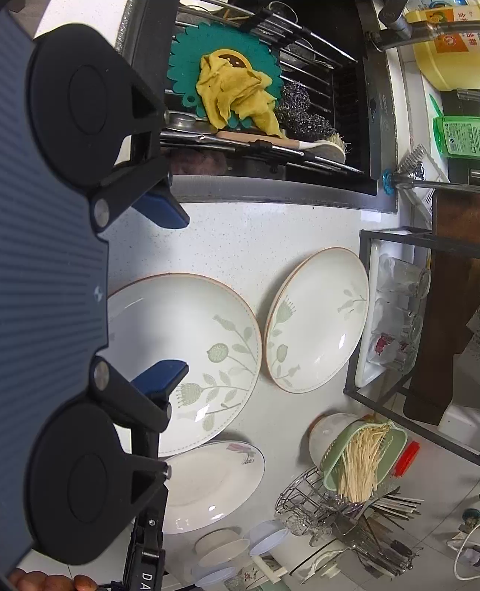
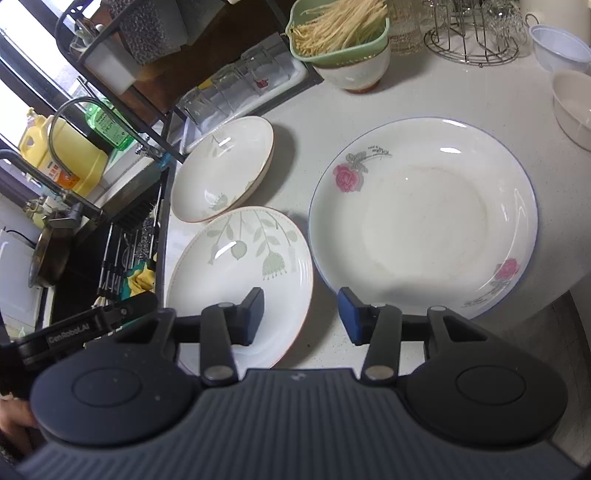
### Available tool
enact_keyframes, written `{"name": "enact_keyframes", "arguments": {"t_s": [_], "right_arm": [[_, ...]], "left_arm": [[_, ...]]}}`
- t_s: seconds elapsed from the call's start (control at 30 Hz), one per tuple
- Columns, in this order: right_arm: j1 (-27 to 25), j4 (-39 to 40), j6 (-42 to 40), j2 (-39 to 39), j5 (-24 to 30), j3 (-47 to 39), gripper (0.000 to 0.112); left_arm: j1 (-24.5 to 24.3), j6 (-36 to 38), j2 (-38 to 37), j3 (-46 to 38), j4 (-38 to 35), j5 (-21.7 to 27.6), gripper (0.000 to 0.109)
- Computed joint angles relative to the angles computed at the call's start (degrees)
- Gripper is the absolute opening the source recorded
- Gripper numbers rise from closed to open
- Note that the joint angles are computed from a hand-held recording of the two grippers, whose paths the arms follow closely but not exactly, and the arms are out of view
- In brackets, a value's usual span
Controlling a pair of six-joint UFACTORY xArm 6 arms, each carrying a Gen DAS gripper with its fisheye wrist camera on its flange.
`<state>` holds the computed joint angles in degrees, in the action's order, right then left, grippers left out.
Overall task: Organize plates and bowls
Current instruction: 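Reach both grippers to the rim of the leaf-pattern plate and close, then lift the leaf-pattern plate with both grippers toward the rose-pattern plate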
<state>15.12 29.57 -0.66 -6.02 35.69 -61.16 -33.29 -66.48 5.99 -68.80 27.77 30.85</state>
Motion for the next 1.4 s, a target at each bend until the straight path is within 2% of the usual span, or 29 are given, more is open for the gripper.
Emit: {"name": "enact_keyframes", "arguments": {"t_s": [0.1,0.17,0.27,0.47,0.7,0.9,1.1,1.4], "right_arm": [[0.46,0.42,0.23,1.35,1.00,-1.21,0.041],[0.07,3.47,-0.90,2.17,2.95,-2.15,0.036],[-0.26,3.98,-0.51,3.16,4.08,-2.99,0.030],[-0.37,2.11,2.50,5.59,4.77,-4.10,0.027],[-0.10,2.57,2.87,7.44,4.36,-4.68,0.019],[0.07,3.50,3.08,9.18,3.17,-5.70,0.013],[-1.00,5.41,4.34,10.60,6.04,-7.79,0.013],[-2.19,5.26,5.26,9.95,9.74,-10.60,0.014]], "left_arm": [[0.55,1.36,1.10,-0.17,-0.36,-1.04,0.065],[1.08,3.04,1.93,-0.30,-1.67,-2.10,0.059],[1.65,5.09,3.32,-1.22,-3.12,-2.40,0.052],[2.83,8.21,6.07,-2.46,-5.04,-4.65,0.051],[3.54,13.86,9.61,-4.59,-9.56,-7.98,0.040],[3.94,15.78,11.32,-6.01,-10.86,-8.80,0.037],[4.60,26.02,12.14,-7.73,-21.96,-7.31,0.037],[4.39,28.49,10.29,-10.03,-26.53,-2.64,0.037]]}}
